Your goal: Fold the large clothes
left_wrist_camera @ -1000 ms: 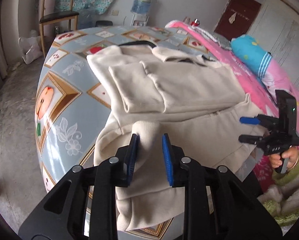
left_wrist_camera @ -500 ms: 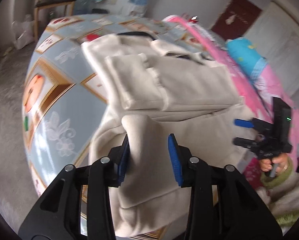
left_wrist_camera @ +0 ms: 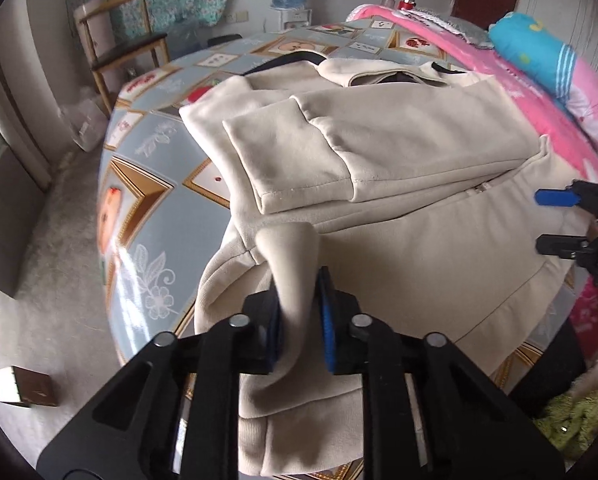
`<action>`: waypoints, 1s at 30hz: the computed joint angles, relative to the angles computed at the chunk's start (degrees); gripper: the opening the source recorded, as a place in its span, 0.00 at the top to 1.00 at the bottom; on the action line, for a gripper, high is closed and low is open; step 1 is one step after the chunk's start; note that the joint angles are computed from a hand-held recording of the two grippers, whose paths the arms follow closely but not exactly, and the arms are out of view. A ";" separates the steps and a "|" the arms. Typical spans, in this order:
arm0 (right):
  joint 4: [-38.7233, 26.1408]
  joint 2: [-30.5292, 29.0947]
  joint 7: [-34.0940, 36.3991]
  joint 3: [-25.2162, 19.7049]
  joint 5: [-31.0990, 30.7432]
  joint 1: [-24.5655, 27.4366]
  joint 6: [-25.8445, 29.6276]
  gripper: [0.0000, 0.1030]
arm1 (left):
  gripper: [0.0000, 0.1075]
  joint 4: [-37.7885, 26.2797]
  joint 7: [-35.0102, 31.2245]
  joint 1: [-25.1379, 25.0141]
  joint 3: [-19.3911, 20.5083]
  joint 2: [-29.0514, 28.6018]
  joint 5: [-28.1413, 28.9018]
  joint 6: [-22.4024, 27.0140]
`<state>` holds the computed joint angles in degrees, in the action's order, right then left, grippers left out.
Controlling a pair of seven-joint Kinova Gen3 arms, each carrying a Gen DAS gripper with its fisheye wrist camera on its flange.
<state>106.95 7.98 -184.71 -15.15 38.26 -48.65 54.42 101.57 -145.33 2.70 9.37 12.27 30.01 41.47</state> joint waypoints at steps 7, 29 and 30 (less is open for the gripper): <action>6.96 -9.29 -14.07 -5.98 2.03 1.20 7.09 0.24 | 0.91 4.91 16.21 16.21 -10.12 -4.01 -13.63 -11.00; 20.61 -24.82 3.07 11.35 -5.41 10.59 -11.73 0.62 | 0.91 5.05 31.72 10.81 -0.66 -3.40 -25.50 -11.79; 21.25 -25.29 5.40 11.56 -7.28 11.93 -13.75 0.62 | 0.91 4.93 31.82 10.83 -0.67 -3.34 -25.60 -11.65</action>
<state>128.20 -17.31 -179.31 -3.59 30.98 -36.72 40.67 106.51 -113.51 13.54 8.70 8.93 4.41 29.82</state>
